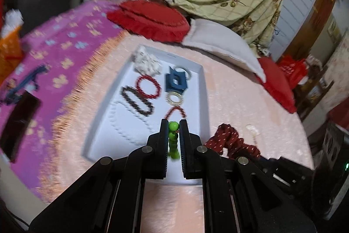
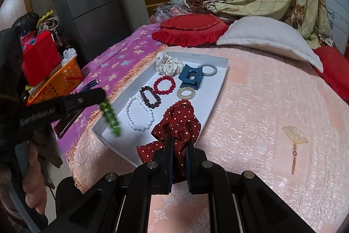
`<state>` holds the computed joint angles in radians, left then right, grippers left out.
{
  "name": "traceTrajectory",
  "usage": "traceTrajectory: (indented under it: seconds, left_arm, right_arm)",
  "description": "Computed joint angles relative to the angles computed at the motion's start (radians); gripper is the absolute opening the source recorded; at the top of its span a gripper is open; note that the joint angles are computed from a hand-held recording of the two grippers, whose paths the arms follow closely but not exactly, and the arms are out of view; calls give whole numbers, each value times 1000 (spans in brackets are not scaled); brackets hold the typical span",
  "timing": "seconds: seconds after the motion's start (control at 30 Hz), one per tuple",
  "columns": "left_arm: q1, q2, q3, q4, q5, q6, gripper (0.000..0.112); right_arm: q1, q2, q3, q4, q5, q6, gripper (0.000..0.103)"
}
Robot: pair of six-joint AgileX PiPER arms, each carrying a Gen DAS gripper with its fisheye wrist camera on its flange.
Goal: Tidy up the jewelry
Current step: 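Lower scrunchie and green bracelet into the tray and open both tools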
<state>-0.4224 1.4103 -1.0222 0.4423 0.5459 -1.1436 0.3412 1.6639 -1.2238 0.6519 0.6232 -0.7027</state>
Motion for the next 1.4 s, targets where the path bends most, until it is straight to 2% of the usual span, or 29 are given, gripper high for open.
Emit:
traceTrajectory:
  seconds: [0.07, 0.17, 0.23, 0.4, 0.53, 0.67, 0.77, 0.97, 1.03, 1.1, 1.17, 1.3, 1.4]
  left_arm:
    - [46, 43, -2, -106, -37, 82, 8]
    - [77, 91, 10, -159, -49, 118, 8]
    - [101, 101, 48, -226, -85, 161, 8]
    - [100, 104, 97, -231, -102, 143, 8]
    - [93, 102, 126, -300, -127, 195, 8]
    - [60, 104, 138, -275, -134, 172, 8]
    - [14, 107, 132, -154, -101, 53, 8]
    - [-34, 93, 118, -4, -30, -106, 8]
    - [-50, 83, 110, 34, -4, -137, 10]
    - [-67, 71, 104, 58, 23, -156, 15]
    - [-75, 55, 106, 59, 34, -161, 23]
    - [-104, 24, 109, 94, 76, -204, 24]
    - [-169, 5, 96, 194, 180, -300, 24]
  right_arm:
    - [-4, 7, -4, 2, 0, 2, 9]
    - [-8, 26, -20, 15, 11, -9, 9]
    - [-2, 46, -41, 20, 20, -14, 9]
    - [36, 119, -114, 4, 42, 12, 9]
    - [74, 198, -190, -52, 54, 73, 9]
    - [96, 251, -231, -99, 53, 114, 9]
    - [105, 275, -240, -121, 45, 127, 9]
    - [115, 299, -248, -165, 34, 164, 9]
    - [111, 298, -250, -168, 38, 172, 14]
    - [108, 291, -245, -168, 29, 178, 34]
    - [98, 267, -220, -137, 8, 158, 44]
    - [86, 209, -167, -115, -23, 135, 44]
    - [70, 151, -111, -98, -40, 115, 44]
